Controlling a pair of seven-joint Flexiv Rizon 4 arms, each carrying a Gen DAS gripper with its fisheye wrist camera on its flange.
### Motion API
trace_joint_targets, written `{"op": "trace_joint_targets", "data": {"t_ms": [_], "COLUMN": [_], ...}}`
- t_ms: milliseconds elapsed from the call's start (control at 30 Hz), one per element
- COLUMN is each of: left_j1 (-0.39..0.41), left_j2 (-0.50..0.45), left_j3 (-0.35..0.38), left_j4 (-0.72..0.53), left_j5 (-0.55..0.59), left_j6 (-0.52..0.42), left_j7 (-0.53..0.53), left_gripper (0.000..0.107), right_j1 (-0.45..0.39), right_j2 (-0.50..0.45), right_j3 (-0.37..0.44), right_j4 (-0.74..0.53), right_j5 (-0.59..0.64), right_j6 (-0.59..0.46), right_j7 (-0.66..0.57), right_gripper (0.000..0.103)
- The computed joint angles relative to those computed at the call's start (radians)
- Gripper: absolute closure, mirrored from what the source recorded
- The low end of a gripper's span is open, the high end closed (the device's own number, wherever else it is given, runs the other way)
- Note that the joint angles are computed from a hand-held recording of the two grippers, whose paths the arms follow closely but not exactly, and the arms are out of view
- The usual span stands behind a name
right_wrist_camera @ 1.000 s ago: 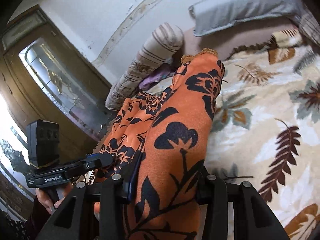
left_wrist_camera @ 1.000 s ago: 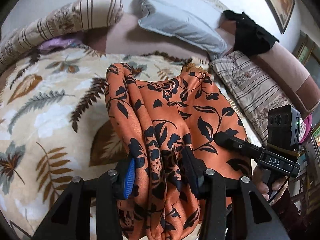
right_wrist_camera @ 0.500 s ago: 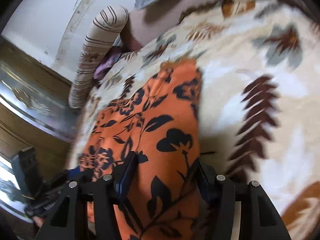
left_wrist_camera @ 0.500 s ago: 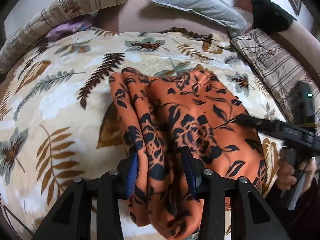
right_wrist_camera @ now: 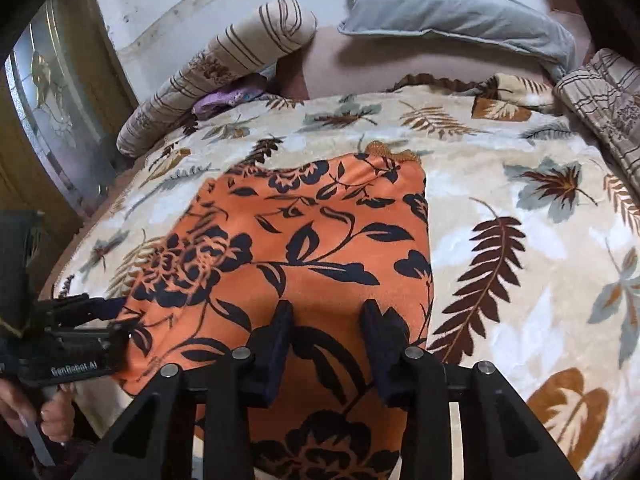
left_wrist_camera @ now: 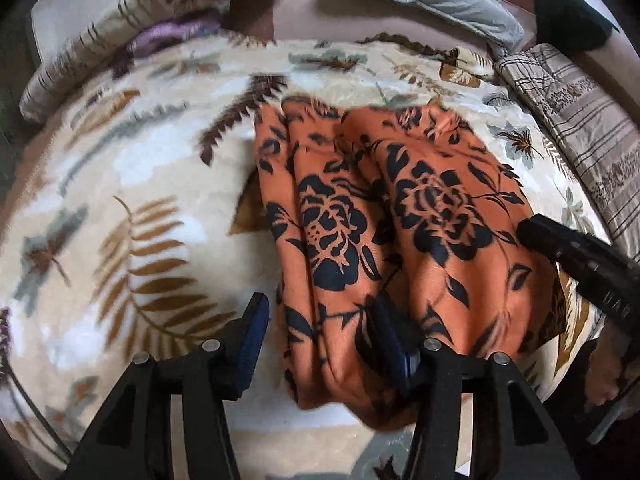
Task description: Fold small clothes
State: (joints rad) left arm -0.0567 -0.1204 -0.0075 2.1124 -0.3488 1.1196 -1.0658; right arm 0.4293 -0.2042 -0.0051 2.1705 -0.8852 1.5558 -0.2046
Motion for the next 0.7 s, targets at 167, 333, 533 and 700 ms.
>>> {"op": "trace_joint_targets", "data": {"t_ms": [167, 333, 533, 700], "left_j1": [-0.016, -0.011, 0.010, 0.022], "left_j2": [0.062, 0.134, 0.217, 0.288], "left_j3": [0.026, 0.039, 0.033, 0.019], "left_j4": [0.015, 0.016, 0.018, 0.036], "left_j5": [0.123, 0.285, 0.411, 0.426], "left_j6": [0.093, 0.160, 0.203, 0.230], "left_j7": [-0.109, -0.267, -0.382, -0.419], "left_gripper": [0.031, 0.025, 0.023, 0.021], "right_j1": [0.017, 0.006, -0.041, -0.080], "right_j2": [0.086, 0.177, 0.258, 0.325], "right_j3": [-0.004, 0.101, 0.213, 0.263], "right_j4": [0.027, 0.024, 0.018, 0.020], "right_j5": [-0.147, -0.165, -0.112, -0.129], "right_j6": [-0.091, -0.303, -0.416, -0.443], "right_j7": [0.140, 0.146, 0.129, 0.155], "right_gripper": [0.065, 0.064, 0.063, 0.051]}}
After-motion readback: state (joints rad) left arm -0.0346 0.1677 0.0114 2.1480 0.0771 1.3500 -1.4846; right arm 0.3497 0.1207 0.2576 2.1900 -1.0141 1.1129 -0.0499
